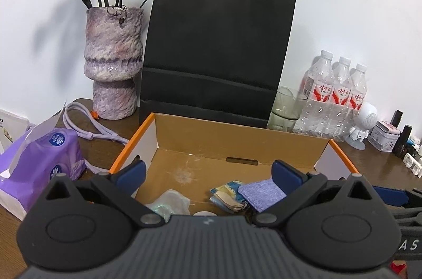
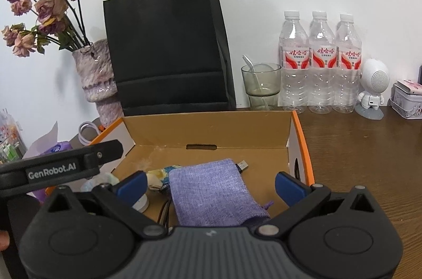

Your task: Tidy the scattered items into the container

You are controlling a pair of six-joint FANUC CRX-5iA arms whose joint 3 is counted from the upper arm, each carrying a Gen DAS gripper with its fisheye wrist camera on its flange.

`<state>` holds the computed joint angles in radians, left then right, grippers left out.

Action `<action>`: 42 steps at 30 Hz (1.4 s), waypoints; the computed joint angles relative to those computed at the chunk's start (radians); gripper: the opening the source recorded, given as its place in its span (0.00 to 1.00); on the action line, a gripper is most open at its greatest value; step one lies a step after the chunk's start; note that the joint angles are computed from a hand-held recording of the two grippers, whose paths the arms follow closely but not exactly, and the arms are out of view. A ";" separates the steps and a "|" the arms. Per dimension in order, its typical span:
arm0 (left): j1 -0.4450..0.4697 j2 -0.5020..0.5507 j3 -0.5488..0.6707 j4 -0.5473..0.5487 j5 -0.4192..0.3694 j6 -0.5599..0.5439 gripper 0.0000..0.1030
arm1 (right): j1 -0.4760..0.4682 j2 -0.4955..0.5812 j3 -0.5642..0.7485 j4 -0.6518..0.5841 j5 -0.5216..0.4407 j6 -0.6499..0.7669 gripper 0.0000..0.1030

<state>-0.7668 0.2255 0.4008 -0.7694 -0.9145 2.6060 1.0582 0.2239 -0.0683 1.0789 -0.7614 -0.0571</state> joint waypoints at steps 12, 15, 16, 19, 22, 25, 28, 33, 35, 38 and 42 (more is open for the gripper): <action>-0.035 -0.064 -0.028 -0.034 -0.024 0.035 1.00 | 0.031 -0.033 -0.014 0.030 -0.026 0.014 1.00; -0.055 -0.093 -0.044 -0.056 -0.047 0.045 1.00 | 0.050 -0.050 -0.024 0.042 -0.045 0.004 1.00; -0.061 -0.104 -0.050 -0.060 -0.054 0.049 1.00 | 0.058 -0.056 -0.027 0.044 -0.055 0.002 1.00; -0.085 -0.136 -0.070 -0.079 -0.074 0.064 1.00 | 0.086 -0.073 -0.038 0.047 -0.087 0.001 1.00; -0.116 -0.166 -0.088 -0.105 -0.100 0.073 1.00 | 0.117 -0.091 -0.047 0.052 -0.127 -0.001 1.00; -0.149 -0.197 -0.110 -0.126 -0.123 0.075 1.00 | 0.147 -0.113 -0.062 0.061 -0.160 -0.008 1.00; -0.181 -0.230 -0.136 -0.148 -0.147 0.085 1.00 | 0.179 -0.138 -0.081 0.071 -0.192 -0.019 1.00; -0.217 -0.281 -0.183 -0.157 -0.171 0.092 1.00 | 0.235 -0.177 -0.122 0.074 -0.243 -0.033 1.00; -0.230 -0.300 -0.203 -0.159 -0.178 0.094 1.00 | 0.260 -0.193 -0.141 0.068 -0.269 -0.037 1.00; -0.246 -0.324 -0.231 -0.162 -0.188 0.095 1.00 | 0.299 -0.204 -0.160 0.059 -0.320 -0.035 1.00; -0.258 -0.348 -0.262 -0.153 -0.197 0.094 1.00 | 0.341 -0.219 -0.190 0.046 -0.368 -0.034 1.00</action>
